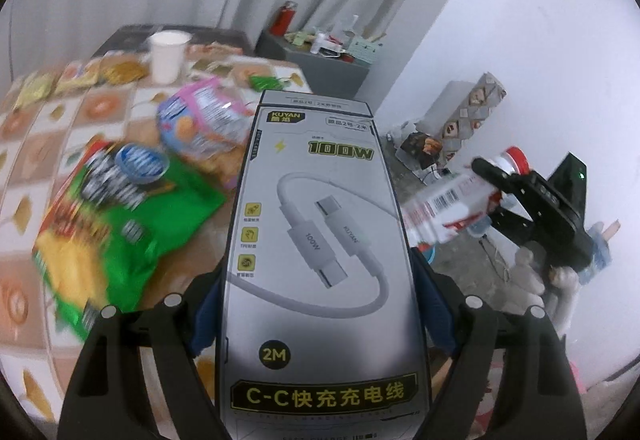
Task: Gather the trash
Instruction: 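Lift the cable box and milk bottle and turn toward the wastebasket, then open both tools over the blue wastebasket to drop box and bottle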
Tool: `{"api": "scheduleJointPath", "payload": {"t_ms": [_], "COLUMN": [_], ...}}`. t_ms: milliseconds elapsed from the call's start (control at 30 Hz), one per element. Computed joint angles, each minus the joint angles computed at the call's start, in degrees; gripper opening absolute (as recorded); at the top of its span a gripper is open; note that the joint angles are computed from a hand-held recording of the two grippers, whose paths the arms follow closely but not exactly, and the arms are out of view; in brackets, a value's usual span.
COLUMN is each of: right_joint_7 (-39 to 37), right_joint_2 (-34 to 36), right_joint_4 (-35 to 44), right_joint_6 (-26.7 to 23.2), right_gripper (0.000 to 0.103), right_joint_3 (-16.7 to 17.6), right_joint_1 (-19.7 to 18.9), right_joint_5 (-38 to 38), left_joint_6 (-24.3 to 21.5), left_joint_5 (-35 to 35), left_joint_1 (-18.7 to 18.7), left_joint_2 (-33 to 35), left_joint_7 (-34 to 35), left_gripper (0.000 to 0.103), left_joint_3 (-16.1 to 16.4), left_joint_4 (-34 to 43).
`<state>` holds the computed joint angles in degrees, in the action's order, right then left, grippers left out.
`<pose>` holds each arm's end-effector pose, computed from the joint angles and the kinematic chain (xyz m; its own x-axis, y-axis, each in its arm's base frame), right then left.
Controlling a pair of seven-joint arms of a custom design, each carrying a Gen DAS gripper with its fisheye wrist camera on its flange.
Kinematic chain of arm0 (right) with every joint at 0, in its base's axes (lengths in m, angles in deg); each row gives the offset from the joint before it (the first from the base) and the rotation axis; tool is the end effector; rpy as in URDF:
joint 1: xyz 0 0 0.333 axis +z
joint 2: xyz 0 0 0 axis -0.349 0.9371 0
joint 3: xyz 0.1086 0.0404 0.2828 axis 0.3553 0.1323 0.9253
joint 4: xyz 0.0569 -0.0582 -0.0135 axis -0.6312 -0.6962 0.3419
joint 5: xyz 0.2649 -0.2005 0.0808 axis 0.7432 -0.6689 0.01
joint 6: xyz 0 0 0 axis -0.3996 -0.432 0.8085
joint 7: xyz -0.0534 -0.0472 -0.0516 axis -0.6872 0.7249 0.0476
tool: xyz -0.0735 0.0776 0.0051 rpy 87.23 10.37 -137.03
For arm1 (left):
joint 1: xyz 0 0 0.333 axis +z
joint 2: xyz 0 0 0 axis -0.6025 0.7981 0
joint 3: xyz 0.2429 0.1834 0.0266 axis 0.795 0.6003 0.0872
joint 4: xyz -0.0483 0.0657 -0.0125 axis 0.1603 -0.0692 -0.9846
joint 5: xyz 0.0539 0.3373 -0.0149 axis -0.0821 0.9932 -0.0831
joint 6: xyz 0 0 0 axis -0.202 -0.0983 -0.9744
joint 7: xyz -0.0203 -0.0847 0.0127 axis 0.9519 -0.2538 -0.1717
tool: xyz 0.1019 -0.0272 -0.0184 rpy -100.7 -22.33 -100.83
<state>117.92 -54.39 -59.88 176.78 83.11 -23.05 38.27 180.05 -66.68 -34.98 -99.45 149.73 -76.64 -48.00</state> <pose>0.3695 0.1363 0.6360 -0.2206 -0.7251 -0.6524 -0.4210 0.6741 -0.6069 0.4562 0.0060 0.6657 -0.5863 -0.7150 0.3809 -0.7205 0.2453 -0.6486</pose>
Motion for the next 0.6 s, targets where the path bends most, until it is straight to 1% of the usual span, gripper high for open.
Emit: {"api": "scheduleJointPath", "payload": {"t_ms": [67,200,300,333,400,433,467,533,600], "right_joint_7": [1.01,3.32,5.49,6.41,7.70,8.00,8.36,8.92,9.01], "right_joint_2": [-2.68,-9.14,-14.83,-17.14,-20.52,-22.12,-23.41,-24.66,-24.32], "right_joint_4": [-1.94,-6.40,-9.73,-10.95,-13.16,-14.40,-15.61,-17.54,-19.64], "right_joint_6": [-0.90,-3.37,-6.77,-8.50,-10.55,-11.31,-12.07,-12.43,-11.39], "right_gripper": [0.054,0.054,0.054,0.054,0.054,0.054,0.054,0.054,0.054], "right_joint_3": [-0.11,-0.42,-0.18,-0.06,-0.45,-0.92,-1.39,-2.13,-3.43], "right_joint_1": [-1.47,-5.36,-9.65,-11.62,-14.39,-15.00,-16.23,-17.68,-19.18], "right_joint_5": [-0.05,-0.11,-0.91,-1.49,-2.44,-2.74,-3.15,-3.53,-3.68], "left_joint_6": [1.40,2.52,3.64,3.51,3.06,3.21,3.27,3.50,3.37], "left_joint_5": [-0.02,0.46,1.61,2.01,3.27,4.10,5.16,7.28,10.10], "left_joint_1": [-1.20,-3.69,-6.03,-7.06,-8.58,-9.37,-10.61,-12.08,-14.20], "left_joint_2": [1.06,3.94,6.98,8.69,10.63,12.06,14.69,17.79,22.22], "left_joint_7": [-0.08,-0.49,-1.46,-1.66,-2.24,-2.72,-3.22,-4.94,-7.21], "left_gripper": [0.080,0.080,0.080,0.080,0.080,0.080,0.080,0.080,0.080], "left_joint_3": [-1.61,-4.69,-7.77,-9.02,-11.17,-12.25,-13.82,-16.02,-18.64], "left_joint_4": [1.14,4.43,7.94,9.86,12.16,13.59,16.16,19.15,23.46]}}
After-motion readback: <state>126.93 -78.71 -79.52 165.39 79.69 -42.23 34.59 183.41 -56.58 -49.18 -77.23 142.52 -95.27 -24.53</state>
